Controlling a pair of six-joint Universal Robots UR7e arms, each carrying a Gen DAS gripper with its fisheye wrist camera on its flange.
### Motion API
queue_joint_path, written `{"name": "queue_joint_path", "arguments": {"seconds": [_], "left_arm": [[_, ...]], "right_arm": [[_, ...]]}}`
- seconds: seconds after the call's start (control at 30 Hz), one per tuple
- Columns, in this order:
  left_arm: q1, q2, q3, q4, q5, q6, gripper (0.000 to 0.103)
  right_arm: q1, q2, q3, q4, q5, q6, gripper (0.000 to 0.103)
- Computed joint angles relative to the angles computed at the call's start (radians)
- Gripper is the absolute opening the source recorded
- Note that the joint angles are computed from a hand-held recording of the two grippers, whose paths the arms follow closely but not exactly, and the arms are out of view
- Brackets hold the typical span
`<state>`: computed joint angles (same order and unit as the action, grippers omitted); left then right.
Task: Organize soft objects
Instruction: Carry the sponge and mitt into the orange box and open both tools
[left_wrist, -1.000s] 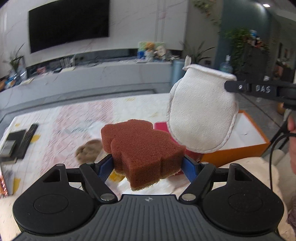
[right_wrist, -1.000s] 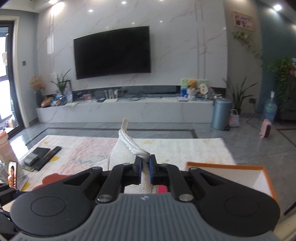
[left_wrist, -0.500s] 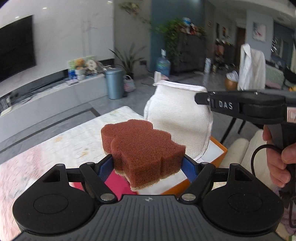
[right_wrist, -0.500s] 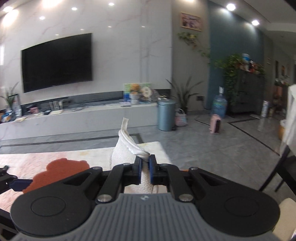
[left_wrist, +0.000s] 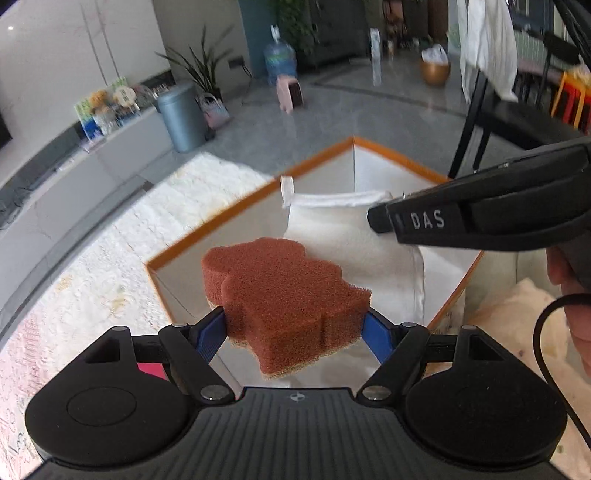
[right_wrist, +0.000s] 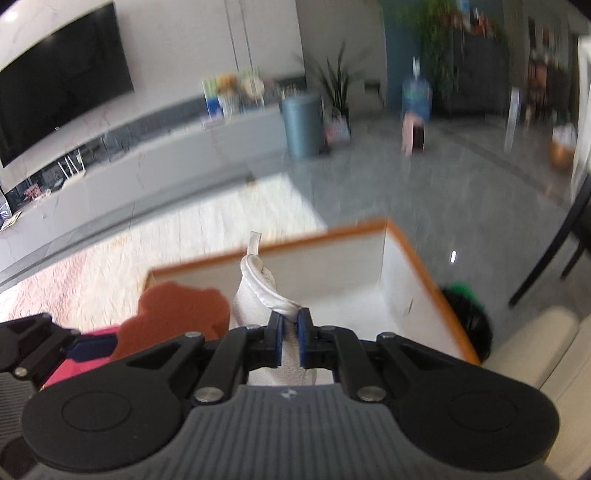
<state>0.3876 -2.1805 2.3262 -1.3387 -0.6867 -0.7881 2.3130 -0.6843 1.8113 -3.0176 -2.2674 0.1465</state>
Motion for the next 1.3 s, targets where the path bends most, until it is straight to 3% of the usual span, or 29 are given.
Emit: {"name": "queue_joint_path", "arguments": {"seconds": [0.3, 0.67, 0.87, 0.93, 1.3], "left_arm": [[0.145, 0.120, -0.034, -0.062, -0.057, 0.092, 0.090], [0.216, 0.119, -0.034, -0.121, -0.088, 0.089, 0.098], [0.186, 0.074, -0.005, -0.141, -0.050, 0.046, 0.099], [0.159, 0.055, -0.007, -0.097, -0.036, 0.002, 0.099], [0.033, -0.028, -0.047, 0.040, -0.016, -0.088, 0.099]], "right_arm": [[-0.057, 0.020, -0.007, 0.141, 0.038, 0.066, 0.006], [-0.075, 0.045, -0.041, 0.238, 0.029, 0.046, 0.008], [-0.073, 0.036, -0.042, 0.254, 0.026, 0.047, 0.024], [-0.070, 0.031, -0.038, 0.246, 0.021, 0.037, 0.033], [-0.025, 0.001, -0.021, 0.201, -0.045, 0.009, 0.049]]}}
